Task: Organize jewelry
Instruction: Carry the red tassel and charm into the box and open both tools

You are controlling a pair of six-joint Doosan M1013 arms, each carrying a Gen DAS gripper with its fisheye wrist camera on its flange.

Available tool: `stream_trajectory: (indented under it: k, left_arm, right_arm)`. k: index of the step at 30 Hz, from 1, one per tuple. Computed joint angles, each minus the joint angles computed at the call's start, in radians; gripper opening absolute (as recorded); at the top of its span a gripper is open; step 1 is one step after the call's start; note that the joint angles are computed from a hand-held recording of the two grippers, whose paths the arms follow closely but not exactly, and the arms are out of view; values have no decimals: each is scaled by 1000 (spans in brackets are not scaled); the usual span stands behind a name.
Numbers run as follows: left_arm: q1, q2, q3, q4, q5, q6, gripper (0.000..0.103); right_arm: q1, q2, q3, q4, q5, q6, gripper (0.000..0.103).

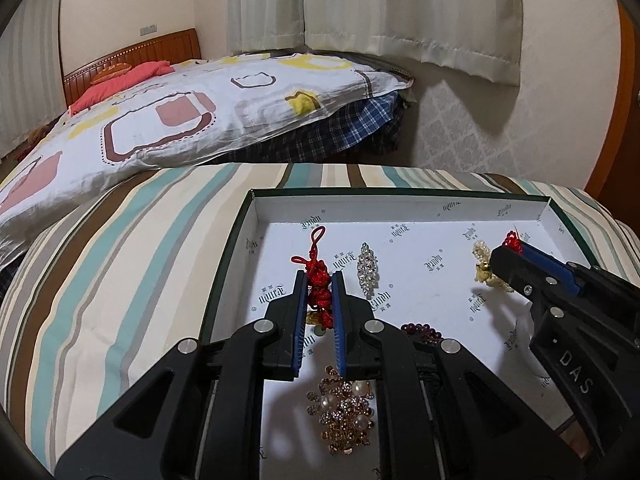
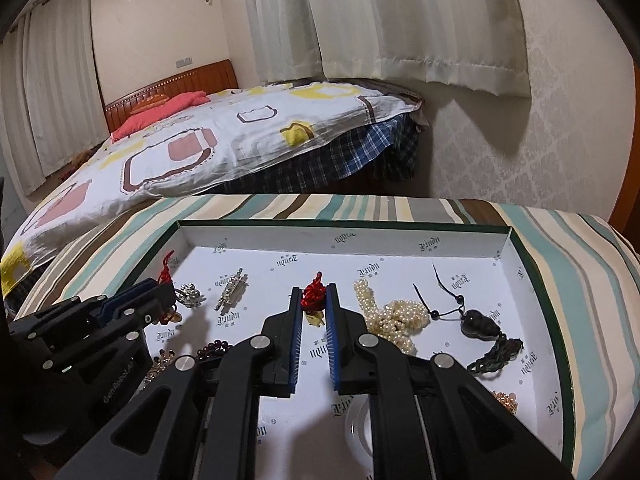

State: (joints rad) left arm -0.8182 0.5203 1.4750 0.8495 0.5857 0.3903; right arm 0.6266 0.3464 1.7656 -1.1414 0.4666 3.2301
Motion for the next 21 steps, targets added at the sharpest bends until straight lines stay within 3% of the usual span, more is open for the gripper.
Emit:
stream_trajectory:
  k: [5,9,12,15,21]
  left_arm:
    - [6,6,-10,-52,4,47,13]
    - [8,8,-14,-69,7,58,22]
    - [7,8,-15,-66,12,55,36]
    - [5,7,-13,-52,13,40,42]
    - [2,8,-13,-36,23,27,52]
  right_arm:
    - [-7,7,-12,75,-4,-71,12]
    - [-10,9,-14,93,-2,-80,14]
    - [-7,8,-14,84,7,-68,24]
    - [-2,8,-14,63,20,-49,36]
    - [1,5,-9,52,35,-34,45]
